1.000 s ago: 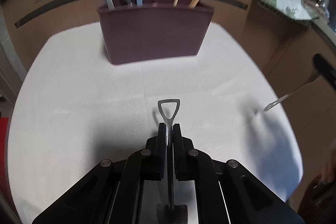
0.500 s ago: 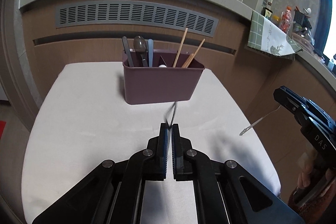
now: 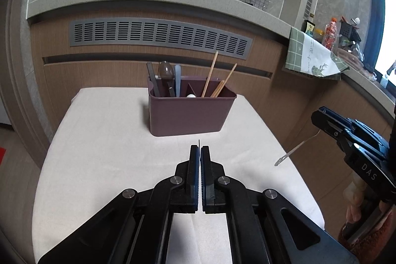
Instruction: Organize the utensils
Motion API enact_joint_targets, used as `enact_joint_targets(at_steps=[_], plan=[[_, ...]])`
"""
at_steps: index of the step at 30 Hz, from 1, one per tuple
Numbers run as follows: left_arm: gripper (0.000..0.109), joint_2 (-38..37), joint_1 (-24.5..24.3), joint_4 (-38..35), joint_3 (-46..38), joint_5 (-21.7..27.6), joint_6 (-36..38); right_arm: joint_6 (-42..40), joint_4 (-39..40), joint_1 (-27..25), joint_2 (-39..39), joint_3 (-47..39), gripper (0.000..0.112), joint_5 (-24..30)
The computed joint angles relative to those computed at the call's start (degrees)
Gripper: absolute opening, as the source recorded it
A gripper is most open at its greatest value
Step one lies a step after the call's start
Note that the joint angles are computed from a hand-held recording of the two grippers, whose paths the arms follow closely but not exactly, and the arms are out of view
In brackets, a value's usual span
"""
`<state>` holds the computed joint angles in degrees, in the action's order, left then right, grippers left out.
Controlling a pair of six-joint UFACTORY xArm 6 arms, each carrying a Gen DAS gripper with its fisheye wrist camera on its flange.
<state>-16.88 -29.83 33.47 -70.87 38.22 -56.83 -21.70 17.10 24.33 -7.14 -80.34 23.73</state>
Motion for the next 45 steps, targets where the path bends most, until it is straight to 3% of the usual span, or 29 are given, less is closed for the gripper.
enact_joint_targets(at_steps=[6, 13, 18, 22, 26, 28, 34, 38, 42, 44, 45], plan=[[0.0, -0.7, 0.3, 0.3, 0.0, -0.3, 0.1, 0.6, -0.5, 0.0, 0.2, -0.5, 0.023, 0.7], [0.001, 0.4, 1.7, -5.3, 0.4, -1.2, 2.4, 1.0, -0.4, -0.3, 0.1, -0.1, 0.023, 1.4], [0.007, 1.8, 3.2, -14.8, 2.4, -3.8, 10.2, 1.7, -1.6, -1.3, -0.3, 0.8, 0.023, 1.0], [0.027, 5.4, 2.7, -26.9, 1.4, -2.6, 23.2, 1.7, -0.2, -3.2, -0.5, 0.8, 0.023, 2.0], [0.028, 8.3, 1.7, -39.6, 0.3, 0.6, 30.5, 1.7, 0.0, -4.8, -1.1, 2.0, 0.023, 2.5], [0.028, 9.3, 1.7, -43.9, 0.0, 2.2, 30.7, 1.8, -0.2, -5.3, -1.0, 2.4, 0.023, 2.7], [0.028, 7.0, 4.0, -39.9, 6.7, -4.1, 15.9, 0.1, 3.1, -6.4, -1.0, 3.4, 0.023, 2.7], [0.028, 8.7, 4.8, -47.6, 7.7, -7.9, 21.5, -0.9, 4.9, -6.5, -0.3, 2.9, 0.023, 3.1], [0.027, 10.8, 4.3, -43.6, 6.1, -9.5, 21.0, -0.9, 5.7, -6.3, 0.6, 1.9, 0.023, 3.4], [0.011, 12.0, 4.4, -39.4, 3.8, -7.2, 19.1, -0.7, 5.6, -6.2, 0.9, 1.4, 0.023, 3.5], [0.009, 12.7, 4.3, -38.2, 2.8, -6.2, 18.9, -0.4, 5.3, -6.1, 1.0, 1.1, 0.023, 3.5]])
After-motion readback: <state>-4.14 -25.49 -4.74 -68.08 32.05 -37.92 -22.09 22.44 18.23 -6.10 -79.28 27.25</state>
